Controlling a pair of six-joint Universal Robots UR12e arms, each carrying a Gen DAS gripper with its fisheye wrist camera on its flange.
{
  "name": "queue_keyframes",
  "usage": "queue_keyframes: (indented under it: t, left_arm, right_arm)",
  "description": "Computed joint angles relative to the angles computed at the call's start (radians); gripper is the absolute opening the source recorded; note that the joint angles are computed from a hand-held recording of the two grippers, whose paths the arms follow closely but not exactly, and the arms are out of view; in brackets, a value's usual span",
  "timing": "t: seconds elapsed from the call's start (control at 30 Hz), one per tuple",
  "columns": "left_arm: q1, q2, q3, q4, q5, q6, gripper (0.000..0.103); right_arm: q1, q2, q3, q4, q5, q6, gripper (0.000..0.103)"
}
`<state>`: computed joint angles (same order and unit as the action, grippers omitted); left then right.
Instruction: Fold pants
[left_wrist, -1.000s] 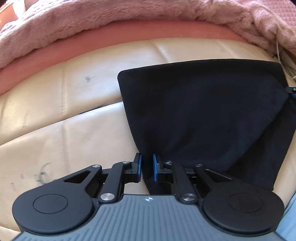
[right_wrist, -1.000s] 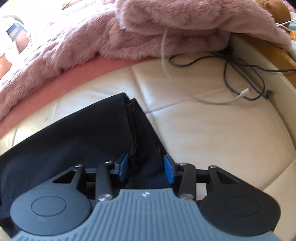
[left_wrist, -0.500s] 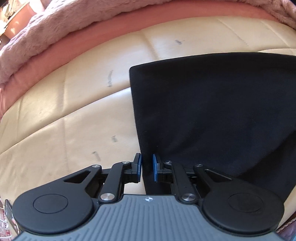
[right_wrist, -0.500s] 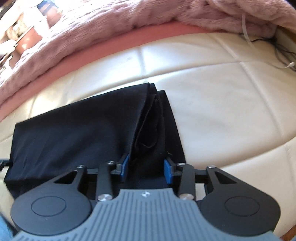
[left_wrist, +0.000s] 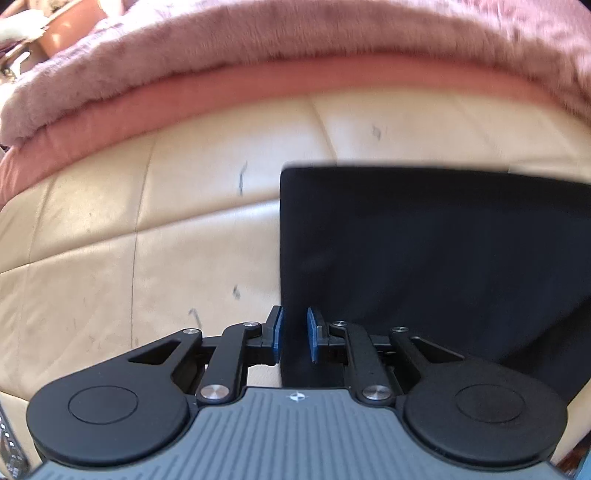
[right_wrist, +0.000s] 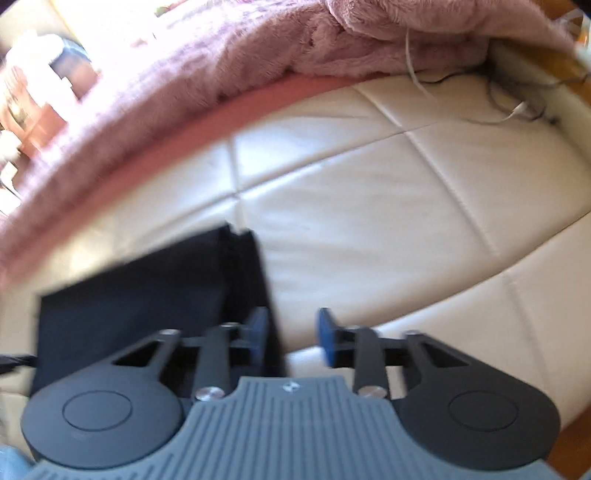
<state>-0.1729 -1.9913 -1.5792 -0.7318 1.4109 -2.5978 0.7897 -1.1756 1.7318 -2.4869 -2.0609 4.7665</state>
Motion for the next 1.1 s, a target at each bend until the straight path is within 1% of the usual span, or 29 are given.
queue_keyframes:
  t: [0.07, 0.1, 0.2, 0.33, 0.43, 0.47, 0.53, 0.57, 0.63, 0.7, 0.87, 0.97, 1.03, 1.1]
  left_arm:
    - [-0.001, 0.011, -0.015, 0.030, -0.043, -0.005, 0.017]
    - [-0.004, 0.016, -0.019, 0.033, -0.068, 0.000, 0.017]
    - [-0.013, 0.017, -0.016, 0.015, -0.120, 0.010, 0.017]
    - [-0.032, 0.015, -0.011, -0.030, -0.173, 0.016, 0.017]
    - [-0.044, 0.011, -0.015, -0.048, -0.182, 0.040, 0.017]
    - [-0.048, 0.011, -0.021, -0.040, -0.185, 0.038, 0.017]
    - [-0.052, 0.009, -0.025, -0.050, -0.176, 0.038, 0.017]
    - [-0.053, 0.007, -0.025, -0.052, -0.174, 0.035, 0.017]
    - [-0.055, 0.006, -0.027, -0.054, -0.172, 0.037, 0.017]
    - [-0.055, 0.007, -0.032, -0.048, -0.174, 0.037, 0.017]
    - [-0.054, 0.000, -0.026, -0.044, -0.185, 0.041, 0.017]
    - [-0.057, -0.002, -0.026, -0.030, -0.191, 0.049, 0.017]
    - [-0.062, -0.003, -0.026, -0.024, -0.188, 0.059, 0.017]
    - [-0.068, -0.004, -0.030, -0.012, -0.176, 0.071, 0.017]
  right_arm:
    - [-0.009, 0.000, 0.035, -0.139, 0.018, -0.022, 0.041]
    - [-0.014, 0.011, 0.039, -0.199, 0.025, -0.030, 0.045]
    - [-0.039, 0.026, 0.066, -0.313, 0.063, -0.057, 0.047]
    - [-0.073, 0.045, 0.105, -0.443, 0.145, -0.093, 0.047]
    - [-0.095, 0.051, 0.134, -0.514, 0.203, -0.146, 0.047]
    - [-0.100, 0.051, 0.148, -0.547, 0.222, -0.159, 0.046]
    - [-0.114, 0.050, 0.172, -0.606, 0.261, -0.157, 0.043]
    - [-0.123, 0.051, 0.185, -0.640, 0.295, -0.154, 0.041]
    - [-0.136, 0.052, 0.204, -0.694, 0.350, -0.152, 0.040]
    - [-0.140, 0.057, 0.211, -0.722, 0.360, -0.141, 0.040]
    - [-0.150, 0.097, 0.218, -0.861, 0.364, -0.124, 0.043]
    - [-0.150, 0.103, 0.228, -0.906, 0.369, -0.109, 0.038]
    - [-0.152, 0.114, 0.232, -0.953, 0.400, -0.105, 0.038]
    - [-0.150, 0.115, 0.230, -0.947, 0.398, -0.108, 0.026]
